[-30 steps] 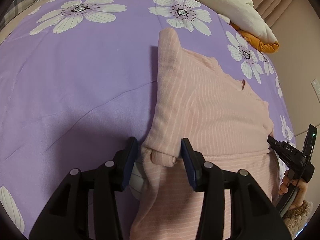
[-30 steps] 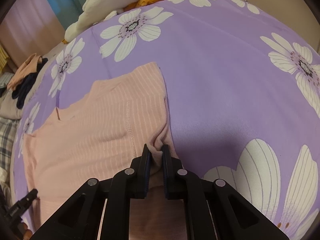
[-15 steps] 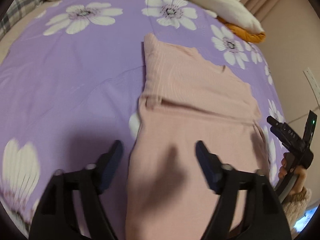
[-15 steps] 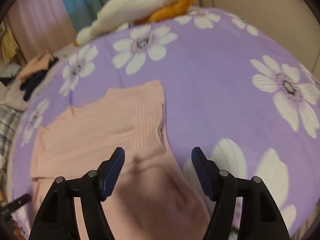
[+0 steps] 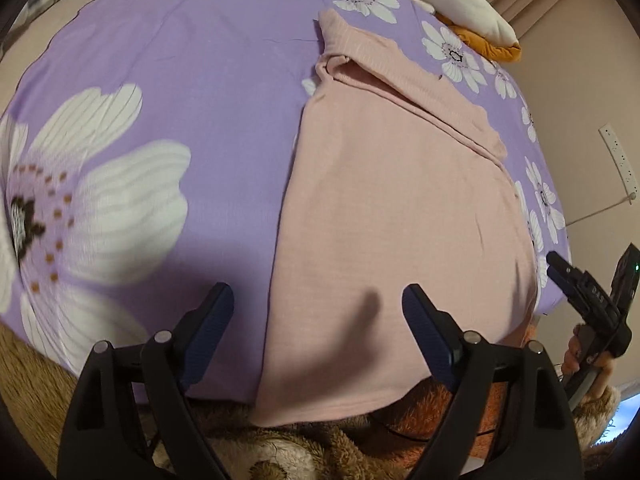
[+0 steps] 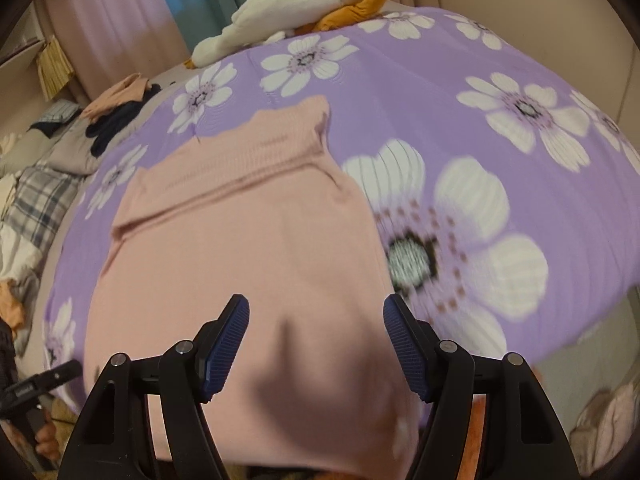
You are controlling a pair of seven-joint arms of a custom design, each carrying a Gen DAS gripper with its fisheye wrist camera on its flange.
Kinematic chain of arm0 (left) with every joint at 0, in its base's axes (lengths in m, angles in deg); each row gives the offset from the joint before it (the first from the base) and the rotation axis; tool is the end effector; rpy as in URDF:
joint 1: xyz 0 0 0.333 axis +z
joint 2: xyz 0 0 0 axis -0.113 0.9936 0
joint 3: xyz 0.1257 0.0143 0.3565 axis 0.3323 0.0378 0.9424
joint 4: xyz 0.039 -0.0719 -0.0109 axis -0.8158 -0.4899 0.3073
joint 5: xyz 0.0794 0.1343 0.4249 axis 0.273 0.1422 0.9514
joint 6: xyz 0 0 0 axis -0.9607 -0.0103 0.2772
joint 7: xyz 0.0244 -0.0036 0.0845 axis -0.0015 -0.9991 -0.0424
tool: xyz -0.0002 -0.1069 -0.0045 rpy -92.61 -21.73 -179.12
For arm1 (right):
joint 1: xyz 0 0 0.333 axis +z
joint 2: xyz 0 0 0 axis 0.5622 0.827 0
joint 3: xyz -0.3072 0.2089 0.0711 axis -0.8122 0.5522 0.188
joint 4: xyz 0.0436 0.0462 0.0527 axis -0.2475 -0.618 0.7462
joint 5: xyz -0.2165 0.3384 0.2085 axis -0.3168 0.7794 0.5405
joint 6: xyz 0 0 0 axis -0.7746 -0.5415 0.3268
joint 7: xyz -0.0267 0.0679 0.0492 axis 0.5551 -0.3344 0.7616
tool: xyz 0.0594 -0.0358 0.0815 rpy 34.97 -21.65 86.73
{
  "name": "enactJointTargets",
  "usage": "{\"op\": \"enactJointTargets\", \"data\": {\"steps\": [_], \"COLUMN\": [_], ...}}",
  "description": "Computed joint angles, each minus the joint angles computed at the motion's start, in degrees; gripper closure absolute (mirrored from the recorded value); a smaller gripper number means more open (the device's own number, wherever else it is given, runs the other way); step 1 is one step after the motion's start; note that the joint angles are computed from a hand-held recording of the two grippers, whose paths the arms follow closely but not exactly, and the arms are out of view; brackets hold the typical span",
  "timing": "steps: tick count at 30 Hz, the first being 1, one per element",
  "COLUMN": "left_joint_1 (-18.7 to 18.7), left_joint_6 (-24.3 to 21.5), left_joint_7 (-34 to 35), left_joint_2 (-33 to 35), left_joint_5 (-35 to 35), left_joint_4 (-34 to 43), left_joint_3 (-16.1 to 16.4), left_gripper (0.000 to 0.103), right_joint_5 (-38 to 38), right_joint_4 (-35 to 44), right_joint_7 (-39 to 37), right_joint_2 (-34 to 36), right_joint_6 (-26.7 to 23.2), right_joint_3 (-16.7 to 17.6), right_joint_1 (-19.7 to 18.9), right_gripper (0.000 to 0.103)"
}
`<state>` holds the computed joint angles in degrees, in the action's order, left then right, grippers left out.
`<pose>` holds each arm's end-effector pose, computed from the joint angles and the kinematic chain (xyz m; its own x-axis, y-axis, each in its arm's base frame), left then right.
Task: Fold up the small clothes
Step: 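Open both grippers and release the folded sweater, then grasp the folded sweater edge with both grippers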
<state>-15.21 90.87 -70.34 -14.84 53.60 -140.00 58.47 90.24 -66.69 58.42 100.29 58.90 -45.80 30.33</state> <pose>0.5661 -0.2023 0.3829 0.4705 -0.7844 0.4042 -0.6952 -0.6116 -0.3776 0.7405 -0.0204 0.3920 0.3697 -0.8907 -0.2647 -0.7896 -0.1510 -0.5947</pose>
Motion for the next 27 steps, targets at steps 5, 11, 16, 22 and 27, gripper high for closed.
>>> {"op": "enactJointTargets", "data": {"steps": [5, 11, 16, 22, 27], "left_joint_1": [-2.0, -2.8, -2.7, -2.3, -2.7], "left_joint_6": [0.5, 1.1, 0.6, 3.2, 2.0], "left_joint_7": [-12.4, -24.5, -29.3, -29.6, -26.8], "left_joint_2": [-0.4, -0.3, -0.3, 0.0, 0.4], "left_joint_5": [12.9, 25.3, 30.4, 29.9, 28.8], "left_joint_4": [-0.6, -1.0, -0.9, -1.5, -1.3], "left_joint_3": [2.0, 2.2, 1.6, 1.3, 0.7], "left_gripper": [0.017, 0.017, 0.021, 0.026, 0.029], "right_joint_5": [1.1, 2.0, 1.5, 0.8, -0.8], "right_joint_4": [-3.1, -5.5, -6.8, -7.7, -8.0], "right_joint_7": [-1.4, -2.8, -3.1, -3.1, -2.1], "right_joint_2": [-1.0, -1.7, -2.0, -2.2, -1.9], "right_joint_6": [1.2, 0.3, -0.3, -0.4, -1.9], "right_joint_3": [-0.4, -1.0, -1.6, -1.9, -2.2], "right_joint_1": [-0.6, -1.4, -1.6, -1.7, -1.5], "right_gripper": [0.034, 0.034, 0.034, 0.034, 0.034]}}
